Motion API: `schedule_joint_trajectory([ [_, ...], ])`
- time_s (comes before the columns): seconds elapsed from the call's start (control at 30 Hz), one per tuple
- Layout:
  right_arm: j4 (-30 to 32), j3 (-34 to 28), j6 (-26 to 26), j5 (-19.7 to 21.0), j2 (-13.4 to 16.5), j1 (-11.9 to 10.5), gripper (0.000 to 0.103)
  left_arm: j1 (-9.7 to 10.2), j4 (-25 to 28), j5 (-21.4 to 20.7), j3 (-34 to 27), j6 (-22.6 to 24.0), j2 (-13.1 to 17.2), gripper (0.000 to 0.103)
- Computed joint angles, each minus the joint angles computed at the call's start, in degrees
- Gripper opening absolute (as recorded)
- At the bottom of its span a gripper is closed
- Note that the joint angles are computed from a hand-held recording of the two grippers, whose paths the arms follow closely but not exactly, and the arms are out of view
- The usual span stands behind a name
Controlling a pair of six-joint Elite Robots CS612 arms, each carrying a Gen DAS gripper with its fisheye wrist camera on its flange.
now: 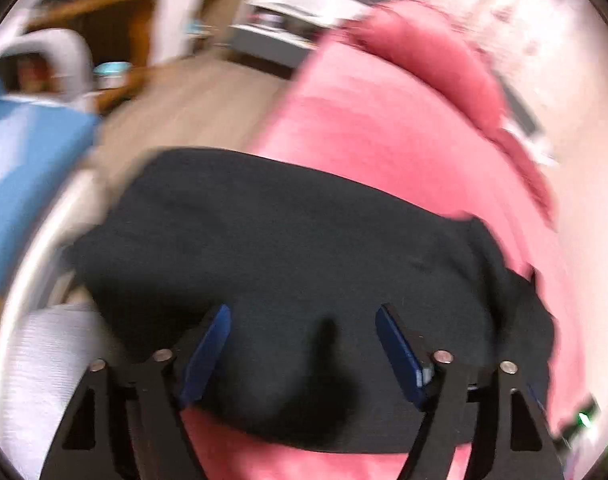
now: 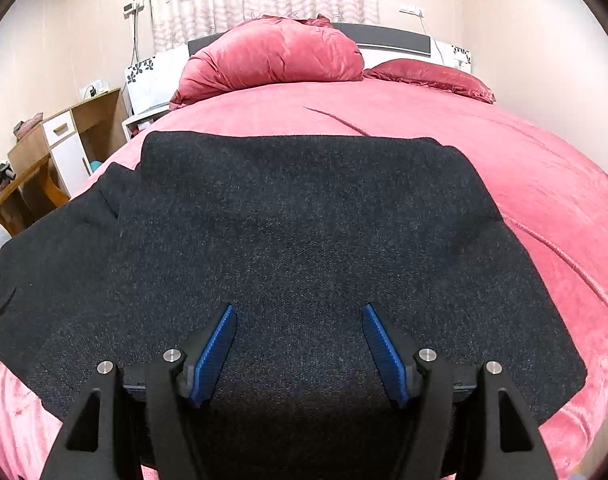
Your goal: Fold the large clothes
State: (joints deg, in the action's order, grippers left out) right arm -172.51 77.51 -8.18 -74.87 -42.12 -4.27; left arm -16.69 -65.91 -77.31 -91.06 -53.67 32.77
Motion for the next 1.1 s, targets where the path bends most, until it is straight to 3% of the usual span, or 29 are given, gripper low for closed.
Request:
schedule_joint_trajectory([
  [0.07, -0.34, 0.45, -0.18, 0.1, -0.24, -0.22, 0.068, 0.81, -0.51, 1.33, -2.16, -3.78, 1.11, 0.084],
  [0.17, -0.75, 0.83, -0.17, 0.19, -0.33, -0.25, 0.068, 3.23, -4.63, -5.69, -4.1, -8.71, 3.17, 0.084],
  [0.23, -0.83, 0.42, 0.11, -0.2, 0.06, 0.24, 0.068, 3.65, -5.0, -7.14, -4.11, -9.09, 3.42, 0.083],
  [0.3, -0.89, 0.5, 0.07, -0.18, 0.02, 0.19, 0.067, 3.49, -4.6, -5.89, -3.96, -8.05, 2.96, 0.082],
  [0.37, -0.87, 0.15, 0.11, -0.37, 0.33, 0.37, 0.068, 2.08, -3.05, -2.52, -4.63, -7.59, 2.41, 0.083],
  [0.47, -1.25, 0.43, 0.0, -0.66, 0.18, 0.28, 0.068, 0.63, 1.95, 5.58, -5.03, -7.15, 1.27, 0.088],
  [0.53, -1.39, 0.5, 0.02, -0.79, 0.14, 0.29, 0.068, 0.44, 4.37, 8.15, -5.31, -7.4, 1.13, 0.091],
  [0.77, -1.47, 0.8, 0.14, -2.33, -0.15, 0.73, 0.068, 1.7, 9.69, 4.23, -4.57, -10.67, 1.19, 0.091],
  [1.1, -0.63, 1.51, 2.57, -7.06, -1.07, 1.77, 0.069, 1.94, 8.44, 1.85, -4.07, -11.73, 2.07, 0.091],
])
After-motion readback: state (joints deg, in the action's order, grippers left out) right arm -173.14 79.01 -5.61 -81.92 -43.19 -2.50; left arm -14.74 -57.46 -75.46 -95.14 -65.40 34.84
